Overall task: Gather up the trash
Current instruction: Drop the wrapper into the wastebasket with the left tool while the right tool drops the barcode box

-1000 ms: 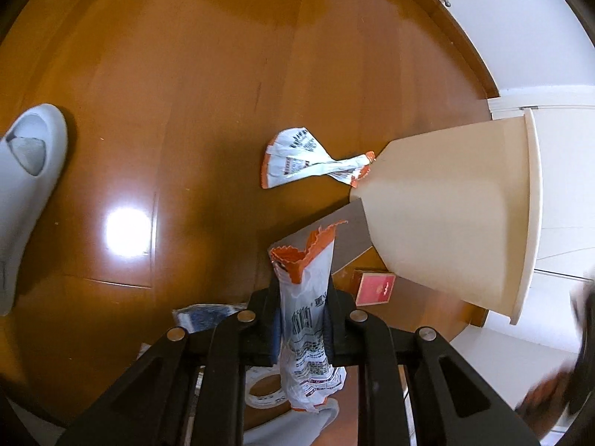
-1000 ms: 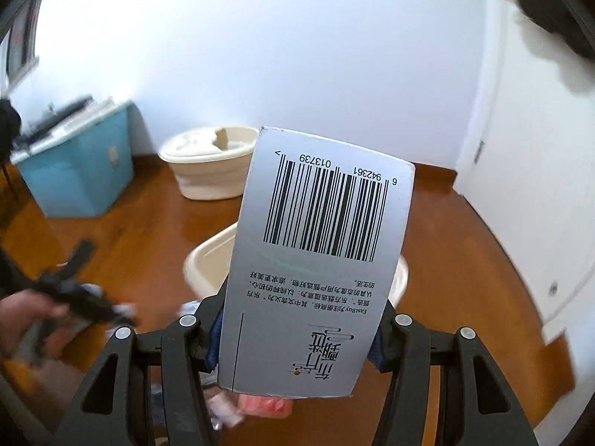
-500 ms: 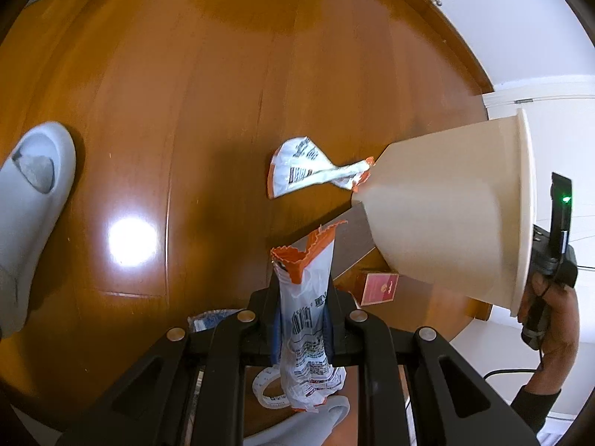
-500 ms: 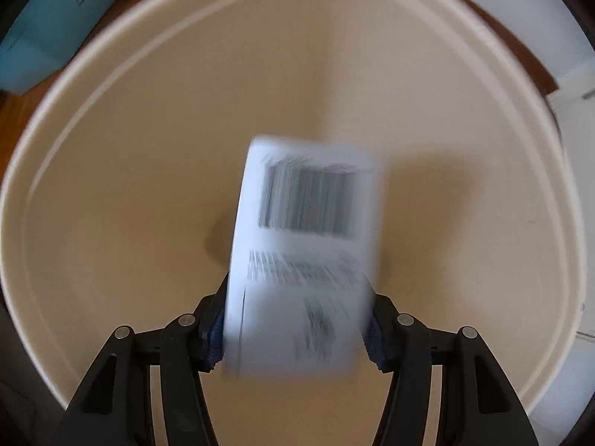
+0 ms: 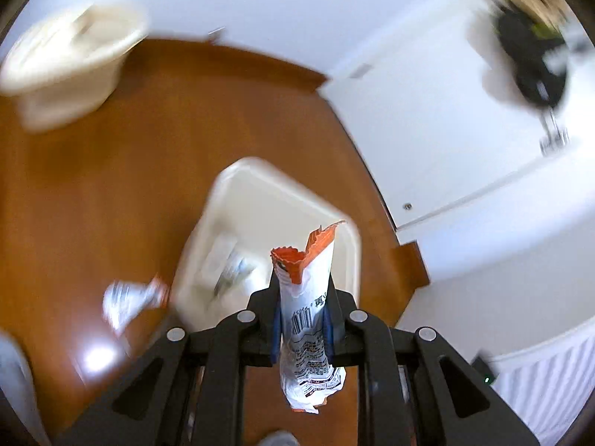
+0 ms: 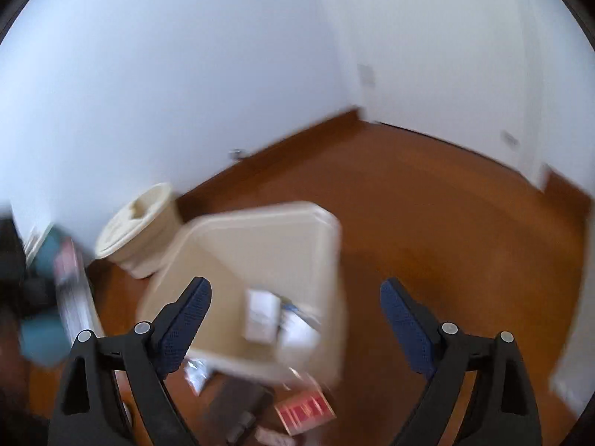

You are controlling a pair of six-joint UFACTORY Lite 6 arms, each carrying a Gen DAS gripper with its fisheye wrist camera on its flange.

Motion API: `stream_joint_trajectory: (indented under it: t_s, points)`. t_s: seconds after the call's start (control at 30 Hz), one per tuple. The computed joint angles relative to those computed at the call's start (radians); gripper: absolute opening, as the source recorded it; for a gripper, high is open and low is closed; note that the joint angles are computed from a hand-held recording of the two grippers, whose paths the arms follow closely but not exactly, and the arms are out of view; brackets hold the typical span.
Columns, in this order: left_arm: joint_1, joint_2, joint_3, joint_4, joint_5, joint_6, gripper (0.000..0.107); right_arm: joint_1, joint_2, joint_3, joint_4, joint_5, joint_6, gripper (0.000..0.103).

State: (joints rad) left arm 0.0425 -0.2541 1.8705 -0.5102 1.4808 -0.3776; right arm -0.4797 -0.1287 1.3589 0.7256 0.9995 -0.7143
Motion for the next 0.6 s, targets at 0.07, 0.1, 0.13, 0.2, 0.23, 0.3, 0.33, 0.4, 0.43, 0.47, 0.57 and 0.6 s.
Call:
stream_joint_trajectory:
  t_s: [0.07, 0.1, 0.13, 0.2, 0.23, 0.3, 0.33, 0.4, 0.43, 0.47, 0.57, 0.6]
  points:
    - [-0.209, 0.175, 0.113, 0.141, -0.07, -0.075, 0.016, -0.103, -0.039, -0.117, -0.003, 0.03, -0.049, 0.094]
    - [-0.282, 0.222, 0.109, 0.211, -0.1, -0.135, 0.016, -0.128, -0.071, -0.19, -0.014, 0.032, -0.063, 0.094]
    - [-0.319, 0.255, 0.09, 0.239, -0.119, -0.159, 0.016, -0.175, -0.094, -0.255, -0.023, 0.039, -0.09, 0.094]
    - [-0.363, 0.298, -0.001, 0.255, -0.17, -0.175, 0.021, -0.242, -0.104, -0.347, -0.041, 0.049, -0.138, 0.094]
    - [-0.389, 0.309, -0.035, 0.29, -0.19, -0.195, 0.031, -0.253, -0.088, -0.377, -0.047, 0.041, -0.15, 0.094]
    - [-0.414, 0.289, -0.124, 0.325, -0.253, -0.236, 0.061, -0.286, -0.098, -0.459, -0.054, 0.041, -0.196, 0.094]
    - [-0.418, 0.278, -0.149, 0.323, -0.273, -0.25, 0.071, -0.296, -0.091, -0.477, -0.064, 0.039, -0.218, 0.094]
    - [-0.424, 0.261, -0.177, 0.328, -0.29, -0.264, 0.071, -0.3, -0.099, -0.554, -0.091, 0.017, -0.261, 0.094]
    - [-0.436, 0.256, -0.175, 0.339, -0.287, -0.271, 0.071, -0.311, -0.107, -0.595, -0.095, 0.003, -0.297, 0.094]
    - [-0.445, 0.25, -0.17, 0.35, -0.281, -0.275, 0.071, -0.313, -0.114, -0.622, -0.104, -0.011, -0.315, 0.094]
    - [-0.471, 0.216, -0.119, 0.362, -0.255, -0.285, 0.071, -0.294, -0.123, -0.674, -0.128, -0.051, -0.322, 0.094]
    - [-0.457, 0.192, -0.117, 0.353, -0.247, -0.268, 0.071, -0.294, -0.119, -0.691, -0.122, -0.059, -0.337, 0.094]
